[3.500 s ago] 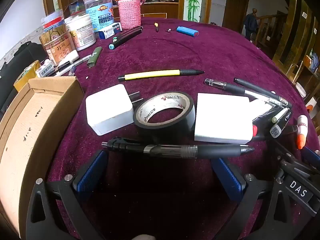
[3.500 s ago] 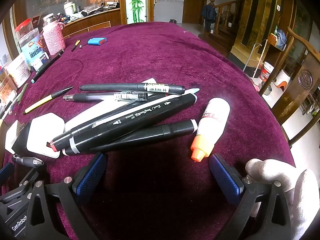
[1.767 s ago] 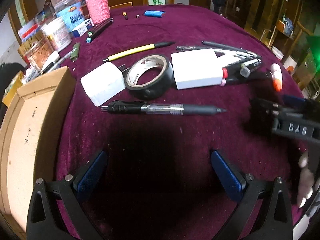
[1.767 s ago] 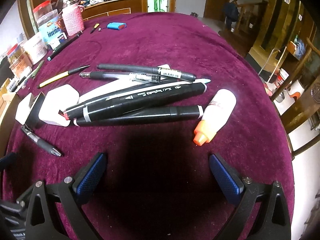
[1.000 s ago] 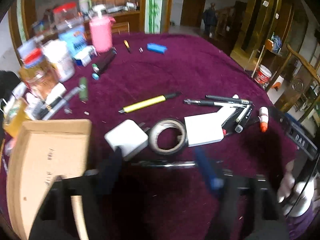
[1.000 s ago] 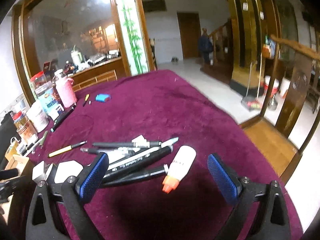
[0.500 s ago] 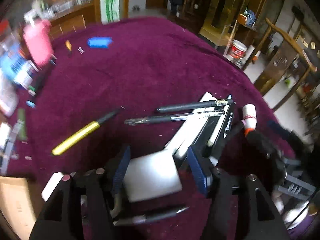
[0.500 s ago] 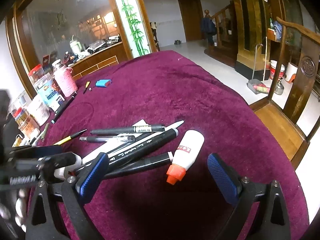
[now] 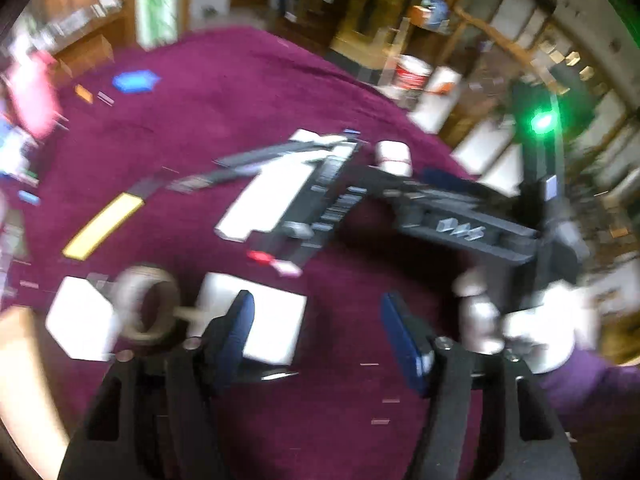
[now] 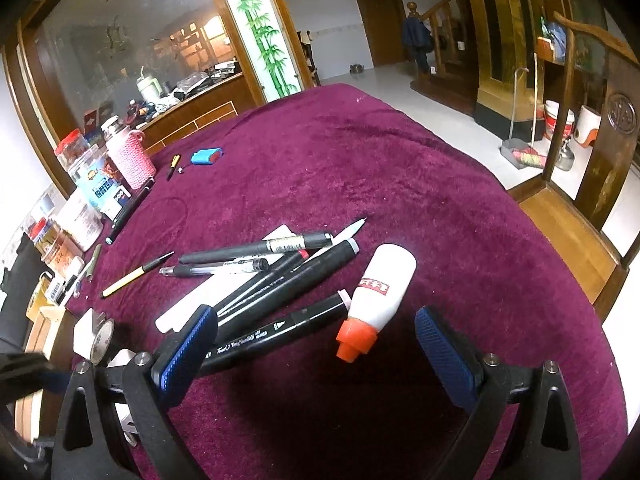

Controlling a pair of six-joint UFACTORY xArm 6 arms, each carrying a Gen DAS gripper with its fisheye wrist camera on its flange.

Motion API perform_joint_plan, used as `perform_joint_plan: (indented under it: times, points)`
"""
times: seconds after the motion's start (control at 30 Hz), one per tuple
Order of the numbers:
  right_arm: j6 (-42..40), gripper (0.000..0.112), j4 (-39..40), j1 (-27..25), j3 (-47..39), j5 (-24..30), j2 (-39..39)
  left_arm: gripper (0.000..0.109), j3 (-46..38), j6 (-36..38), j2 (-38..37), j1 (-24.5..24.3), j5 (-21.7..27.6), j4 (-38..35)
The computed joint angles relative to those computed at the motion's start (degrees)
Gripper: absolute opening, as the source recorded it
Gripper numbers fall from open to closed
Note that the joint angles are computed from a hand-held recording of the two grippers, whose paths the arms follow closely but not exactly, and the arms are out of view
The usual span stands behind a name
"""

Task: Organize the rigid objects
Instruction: 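Grasp the white square charger with the left gripper, then carry the white charger into the cardboard tray while the right gripper places a black pen there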

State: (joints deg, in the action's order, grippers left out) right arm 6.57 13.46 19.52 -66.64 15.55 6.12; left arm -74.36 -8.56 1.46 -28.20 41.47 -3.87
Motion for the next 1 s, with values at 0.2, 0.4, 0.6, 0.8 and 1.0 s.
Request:
perform_joint_plan:
  times: [0.2,0.4,0.6,0.8,1.0]
  points:
    - [-0.1,0.100,0.5,-0.1,-0.1,0.4,0.0,0.069,0.6,-7.1,1.3,-1.8,2.2,12.2]
    - [-1.7,0.100,2.3,-0.1,-0.8,1.5,0.5,0.078,0.0,-13.2,1.7,-1.1,3.1,11.3]
    - [-1.4,0.100,2.3,0.0,-0.7,1.3,0.5,0.081,-3.6,-14.1,6.5,-2.6,4.3,14.2]
    - [-1.3,0.100,2.3,0.0,-0.6,1.2,0.4,0.071,-3.0,-17.3,7.2,-1.8,1.4,14.7]
    - [-0.7,0.100,2.0,0.0,-0.6,1.3,0.6,0.071,4.8,-19.8,0.8,-2.0,-5.7,12.4]
